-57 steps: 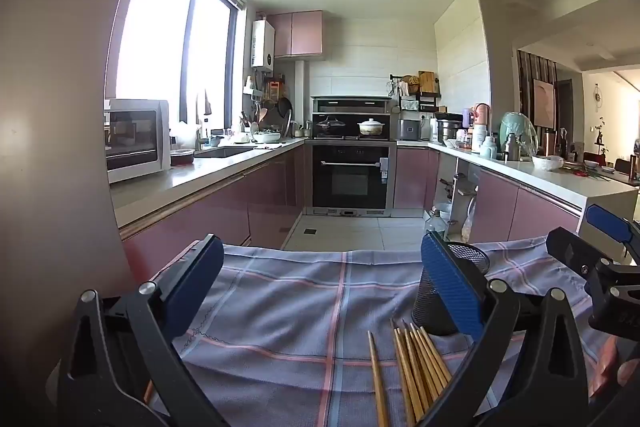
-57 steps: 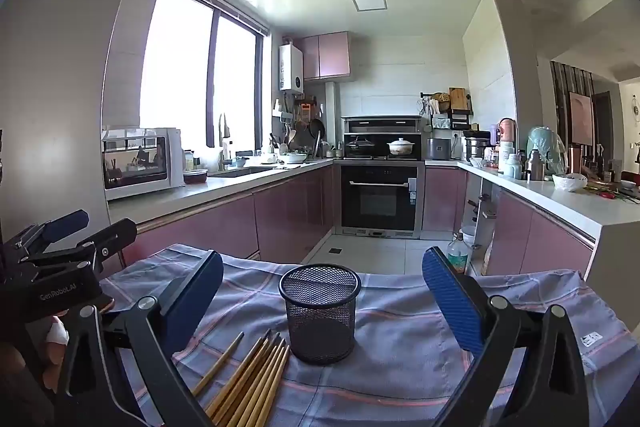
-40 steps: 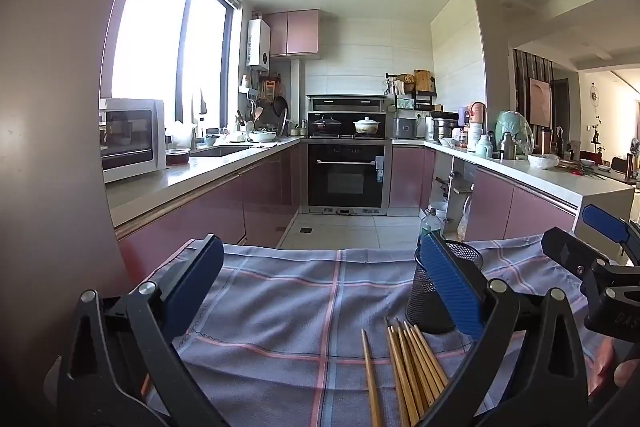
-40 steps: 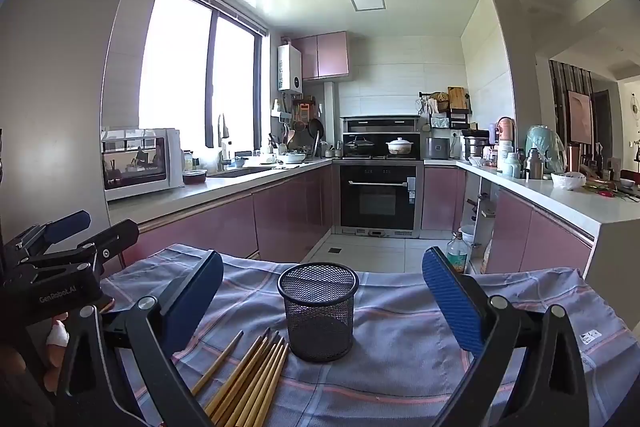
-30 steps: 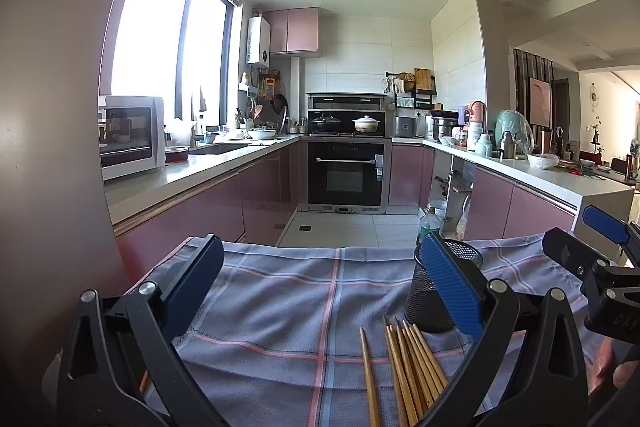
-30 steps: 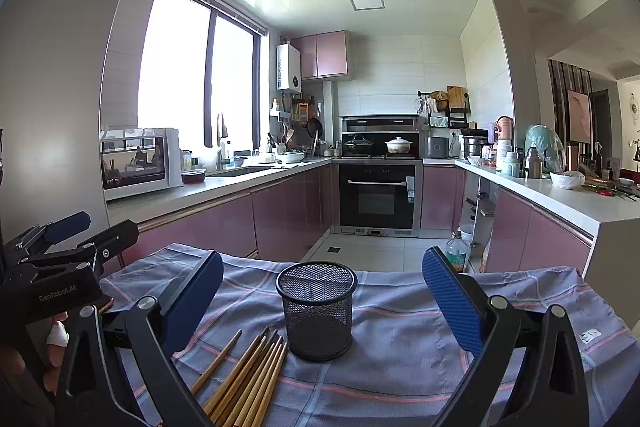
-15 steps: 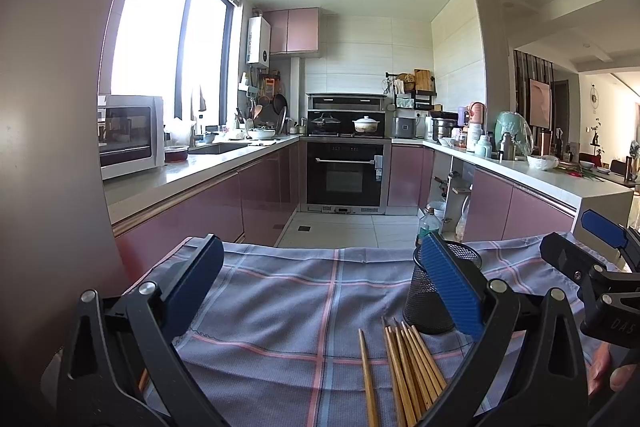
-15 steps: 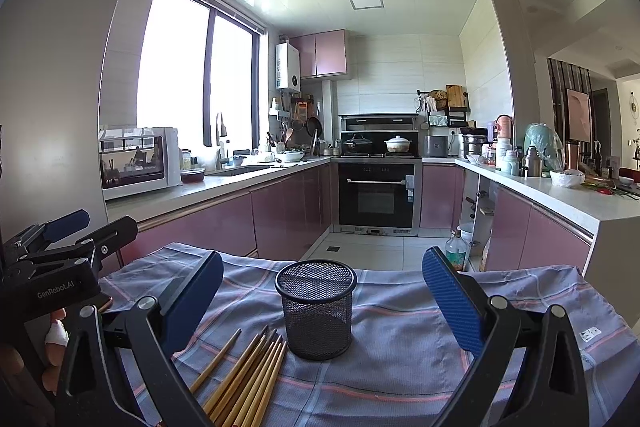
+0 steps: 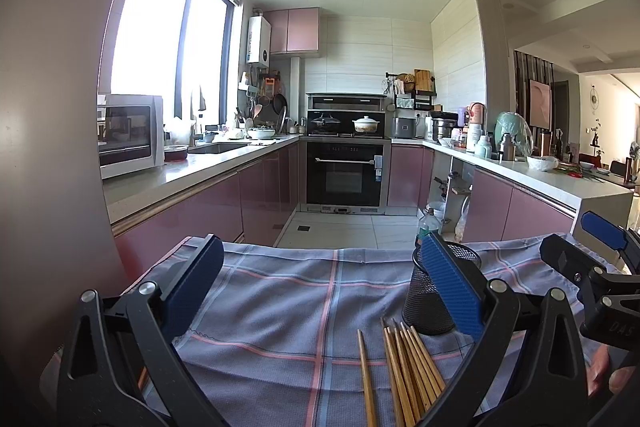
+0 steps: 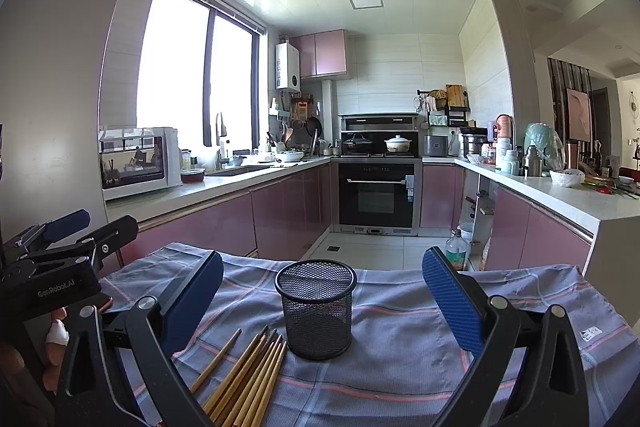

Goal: Organize utensils

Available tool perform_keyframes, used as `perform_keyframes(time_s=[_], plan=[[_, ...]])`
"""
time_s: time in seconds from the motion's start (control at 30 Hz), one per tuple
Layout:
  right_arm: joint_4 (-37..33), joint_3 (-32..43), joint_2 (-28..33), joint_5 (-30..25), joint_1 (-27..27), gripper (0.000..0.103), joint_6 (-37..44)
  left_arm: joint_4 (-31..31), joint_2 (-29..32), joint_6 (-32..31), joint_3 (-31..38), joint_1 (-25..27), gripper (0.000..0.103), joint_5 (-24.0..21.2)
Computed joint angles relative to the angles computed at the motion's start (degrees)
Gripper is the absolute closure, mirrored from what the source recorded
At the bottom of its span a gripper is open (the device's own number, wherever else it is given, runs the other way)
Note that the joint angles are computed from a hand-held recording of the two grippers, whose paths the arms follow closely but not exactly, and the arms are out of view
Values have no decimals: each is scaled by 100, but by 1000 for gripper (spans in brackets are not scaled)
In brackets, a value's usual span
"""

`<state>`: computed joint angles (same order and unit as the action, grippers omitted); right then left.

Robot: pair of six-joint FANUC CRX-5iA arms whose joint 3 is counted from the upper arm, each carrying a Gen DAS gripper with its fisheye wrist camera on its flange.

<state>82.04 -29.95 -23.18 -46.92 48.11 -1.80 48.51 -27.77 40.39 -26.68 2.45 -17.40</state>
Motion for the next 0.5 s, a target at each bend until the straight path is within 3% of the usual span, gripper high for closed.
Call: perform_keyframes(time_s=[0.5], plan=[[-12,12,0,-16,8,7,-1,-3,3,8,6,13,6,-9]])
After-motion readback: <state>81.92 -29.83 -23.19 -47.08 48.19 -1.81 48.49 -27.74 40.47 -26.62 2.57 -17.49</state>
